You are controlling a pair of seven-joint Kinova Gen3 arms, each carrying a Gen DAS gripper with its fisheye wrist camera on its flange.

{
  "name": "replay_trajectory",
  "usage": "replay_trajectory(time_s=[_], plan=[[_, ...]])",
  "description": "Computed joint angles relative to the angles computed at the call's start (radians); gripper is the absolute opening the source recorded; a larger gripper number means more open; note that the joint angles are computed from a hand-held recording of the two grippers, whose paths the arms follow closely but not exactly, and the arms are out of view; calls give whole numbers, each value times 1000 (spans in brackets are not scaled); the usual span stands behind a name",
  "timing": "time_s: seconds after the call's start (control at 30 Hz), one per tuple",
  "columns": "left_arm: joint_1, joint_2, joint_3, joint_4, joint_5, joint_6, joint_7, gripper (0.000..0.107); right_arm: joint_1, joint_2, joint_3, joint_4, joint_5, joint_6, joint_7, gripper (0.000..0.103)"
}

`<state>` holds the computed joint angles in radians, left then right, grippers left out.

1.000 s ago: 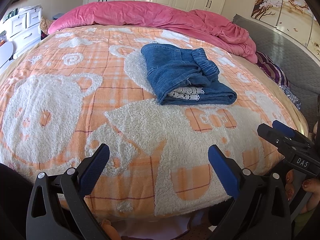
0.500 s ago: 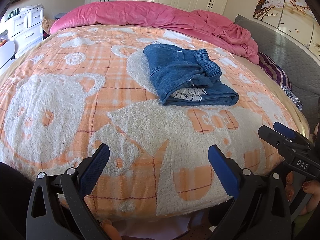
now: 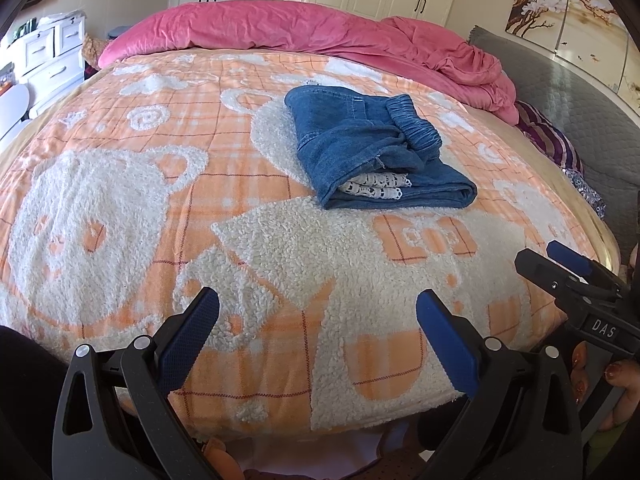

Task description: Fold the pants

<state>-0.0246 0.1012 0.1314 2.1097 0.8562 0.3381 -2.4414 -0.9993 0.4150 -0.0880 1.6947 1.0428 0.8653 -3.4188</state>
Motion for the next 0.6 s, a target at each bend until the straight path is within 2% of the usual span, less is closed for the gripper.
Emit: replay_trajectory(time_s=[0.27, 0.5, 0.6], plan=[[-7, 6, -4, -12, 19, 38, -11, 99, 4, -1, -1, 6, 1, -5, 6, 94], [45, -2, -8, -11, -115, -10, 113, 99, 5, 0, -2, 5, -1, -7, 10, 94], [29, -7, 7, -12, -106, -4, 97, 99, 5, -1, -1, 5, -5, -6, 8, 94]])
